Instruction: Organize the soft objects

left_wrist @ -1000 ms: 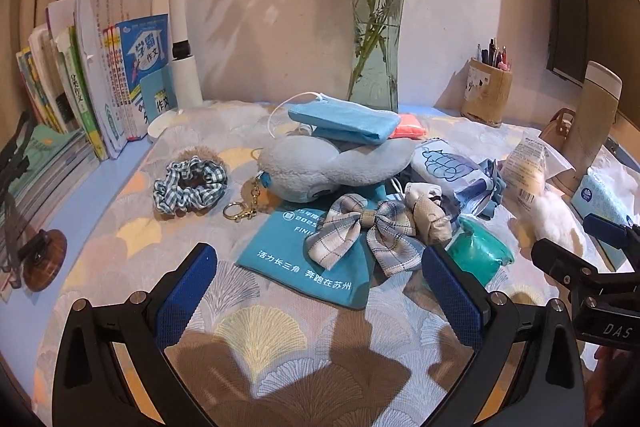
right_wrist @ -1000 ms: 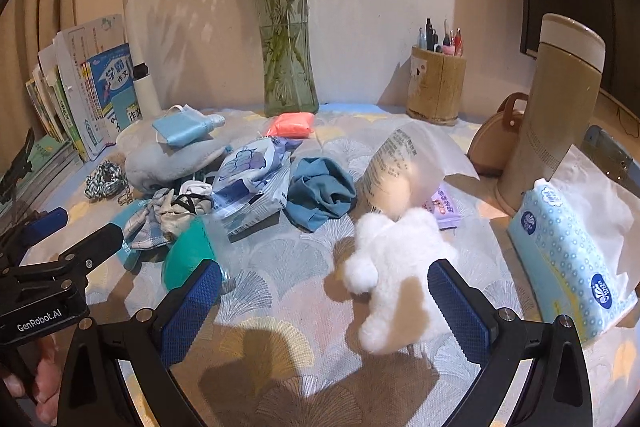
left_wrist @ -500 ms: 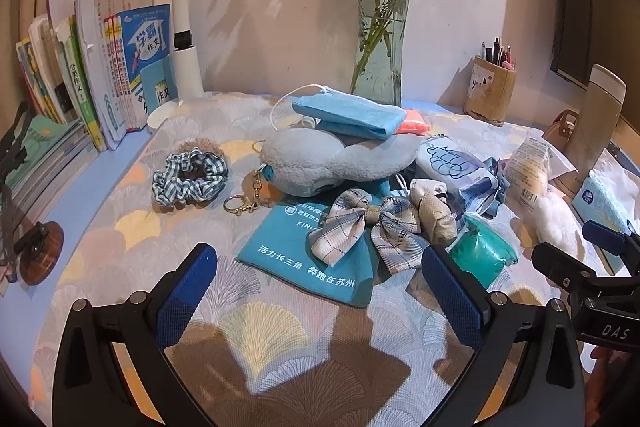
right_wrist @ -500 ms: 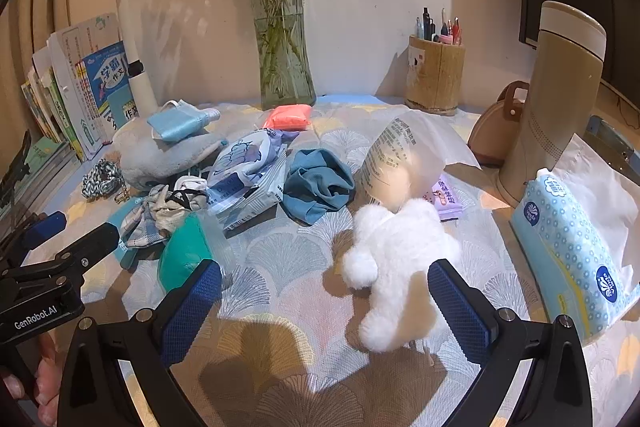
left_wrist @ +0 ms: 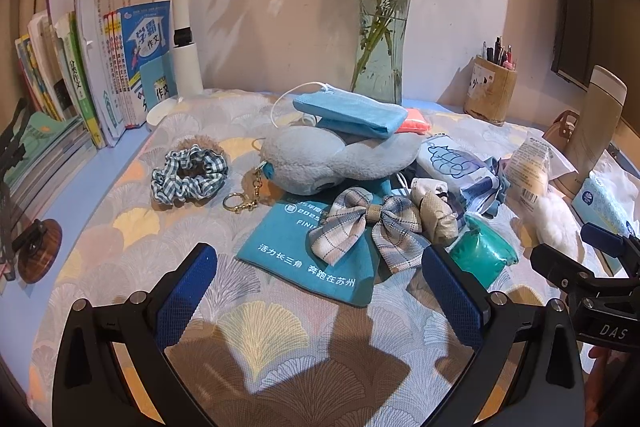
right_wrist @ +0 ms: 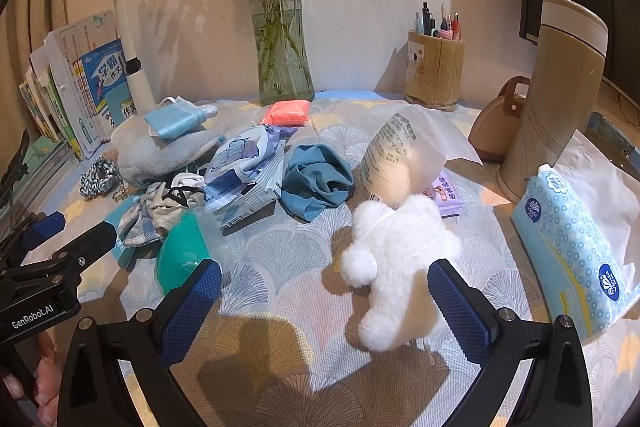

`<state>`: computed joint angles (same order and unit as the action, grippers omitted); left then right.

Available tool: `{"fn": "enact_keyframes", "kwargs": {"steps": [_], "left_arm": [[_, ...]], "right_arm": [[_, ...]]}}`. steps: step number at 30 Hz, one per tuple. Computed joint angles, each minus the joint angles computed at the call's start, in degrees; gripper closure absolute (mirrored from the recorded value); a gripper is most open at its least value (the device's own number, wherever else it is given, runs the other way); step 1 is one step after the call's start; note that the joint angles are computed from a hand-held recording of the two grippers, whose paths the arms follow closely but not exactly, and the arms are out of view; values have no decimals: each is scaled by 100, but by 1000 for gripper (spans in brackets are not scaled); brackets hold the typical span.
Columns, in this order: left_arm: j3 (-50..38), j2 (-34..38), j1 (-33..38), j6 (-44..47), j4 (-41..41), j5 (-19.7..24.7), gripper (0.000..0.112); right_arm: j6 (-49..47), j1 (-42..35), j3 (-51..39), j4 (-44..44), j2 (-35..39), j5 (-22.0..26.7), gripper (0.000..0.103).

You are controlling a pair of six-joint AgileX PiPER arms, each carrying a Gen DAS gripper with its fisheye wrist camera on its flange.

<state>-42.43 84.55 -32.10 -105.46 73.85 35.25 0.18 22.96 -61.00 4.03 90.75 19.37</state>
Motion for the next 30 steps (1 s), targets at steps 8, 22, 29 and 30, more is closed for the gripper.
{"fn": "enact_keyframes", "kwargs": {"steps": [8,22,29,30], "left_arm": [[-6,9,1,1,-19,-9,10],[-1,-12,11,-26,-29,-3,10],[625,-876,575,-353,18,-735,10],[689,-1027,706,-176,-181,-805,10]], "right_arm": [[51,13,-15,-65,13,20,0],[-43,-10,-35,43,42,14,0],[-169,-29,-9,203,3,2,0],[-205,-33,3,249,-12,-19,0]]}}
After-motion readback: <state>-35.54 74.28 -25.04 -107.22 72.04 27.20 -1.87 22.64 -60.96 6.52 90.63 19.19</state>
